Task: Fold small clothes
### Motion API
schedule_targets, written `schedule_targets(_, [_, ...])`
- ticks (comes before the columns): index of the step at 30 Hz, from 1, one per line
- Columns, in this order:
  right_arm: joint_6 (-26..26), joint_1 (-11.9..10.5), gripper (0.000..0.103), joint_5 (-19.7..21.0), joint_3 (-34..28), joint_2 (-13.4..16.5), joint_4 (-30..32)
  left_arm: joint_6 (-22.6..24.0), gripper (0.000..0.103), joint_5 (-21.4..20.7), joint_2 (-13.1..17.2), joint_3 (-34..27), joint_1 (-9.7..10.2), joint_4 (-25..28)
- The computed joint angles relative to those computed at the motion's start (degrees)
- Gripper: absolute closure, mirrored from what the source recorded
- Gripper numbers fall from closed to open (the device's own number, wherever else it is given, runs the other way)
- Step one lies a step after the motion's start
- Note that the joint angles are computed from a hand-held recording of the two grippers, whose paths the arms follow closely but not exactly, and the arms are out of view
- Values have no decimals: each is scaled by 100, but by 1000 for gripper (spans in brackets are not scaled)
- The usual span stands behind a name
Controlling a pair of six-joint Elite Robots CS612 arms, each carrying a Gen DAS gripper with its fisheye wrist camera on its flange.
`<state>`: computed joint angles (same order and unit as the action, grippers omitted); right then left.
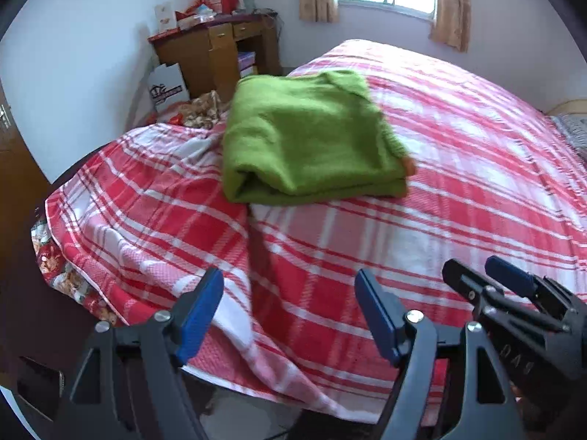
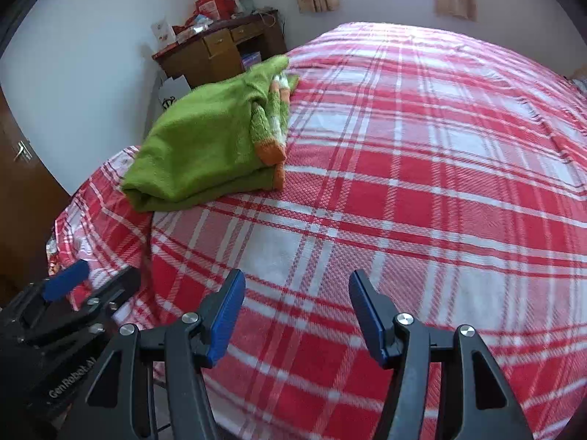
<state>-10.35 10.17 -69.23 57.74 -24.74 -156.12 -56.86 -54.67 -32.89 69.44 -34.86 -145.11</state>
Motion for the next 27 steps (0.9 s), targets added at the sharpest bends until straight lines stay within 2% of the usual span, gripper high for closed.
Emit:
schedule_targets(2, [12,-16,43,-44,214,-130,-262,26,25,139,-53,25,-46,-36])
schedule_targets(4, [56,-53,43,8,424,-278,-473,32,18,352,-110,85,-98,-127])
schedule_targets(6, [117,-77,43,70,580,-392,-675,-8,11,730,-184,166,-174,-167])
schedule_targets(8, [191,-79,41,37,764,-503,-962,-18,9,1033,-245,223,-226,-133])
schedule_targets(10, [265,-80,40,-3,883,-583,-1142,-20,9,1088,-289,247,-245,-119])
schedule_targets(13, [367,-92,40,-4,979,-672,-1227,36,8,1095,-387,386,-259,-423])
schedule_targets(15, [408,-92,40,-5,1058,-736,-1371,67,3,1306,-459,484,-303,-592])
schedule_targets(20, [384,-85,38,29,1349,-941,-1972,189,0,2205,-613,694,-456,-850])
schedule_targets(25, [493,-84,35,200,1648,-1127,-2730,324,0,2854,-733,874,-566,-1142])
schedule_targets(27, [462,-59,35,117,1731,-1189,-3060,377,0,3204,-782,971,-619,-1332])
